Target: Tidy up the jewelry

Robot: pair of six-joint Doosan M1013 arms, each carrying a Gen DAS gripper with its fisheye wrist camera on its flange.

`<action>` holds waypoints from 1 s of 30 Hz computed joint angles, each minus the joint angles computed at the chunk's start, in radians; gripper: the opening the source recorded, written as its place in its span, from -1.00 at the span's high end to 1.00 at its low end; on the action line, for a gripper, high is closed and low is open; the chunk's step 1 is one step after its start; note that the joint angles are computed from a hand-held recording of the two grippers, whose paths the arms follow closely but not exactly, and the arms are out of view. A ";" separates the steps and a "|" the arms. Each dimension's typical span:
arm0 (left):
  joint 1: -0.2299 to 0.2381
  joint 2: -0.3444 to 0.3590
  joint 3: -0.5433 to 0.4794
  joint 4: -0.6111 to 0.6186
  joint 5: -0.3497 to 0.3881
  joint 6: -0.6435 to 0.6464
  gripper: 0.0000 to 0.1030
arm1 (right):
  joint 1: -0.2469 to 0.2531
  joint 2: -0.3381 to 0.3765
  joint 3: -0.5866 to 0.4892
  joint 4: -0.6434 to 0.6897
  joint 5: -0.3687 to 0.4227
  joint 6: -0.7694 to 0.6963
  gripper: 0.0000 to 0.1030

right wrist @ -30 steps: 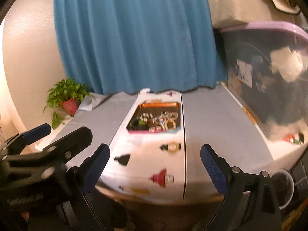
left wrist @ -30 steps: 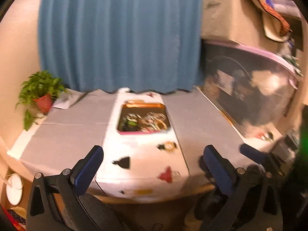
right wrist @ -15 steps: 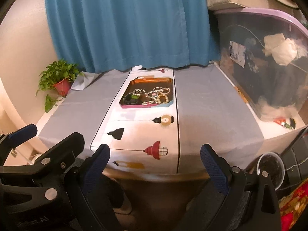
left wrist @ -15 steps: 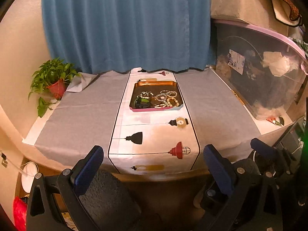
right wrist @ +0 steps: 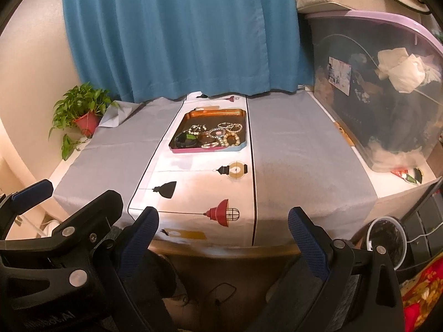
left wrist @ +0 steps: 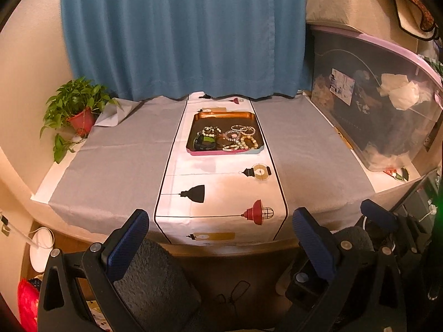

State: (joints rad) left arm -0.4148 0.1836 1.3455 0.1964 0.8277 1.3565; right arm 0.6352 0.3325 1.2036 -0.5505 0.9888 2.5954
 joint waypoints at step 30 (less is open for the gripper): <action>0.002 0.030 -0.029 -0.085 0.054 0.122 -1.00 | -0.018 -0.004 0.028 0.054 0.002 0.018 -0.83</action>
State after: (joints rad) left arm -0.4124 0.2134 1.3162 0.1112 0.8813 1.4781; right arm 0.6168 0.3284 1.2318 -0.4964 0.9908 2.6135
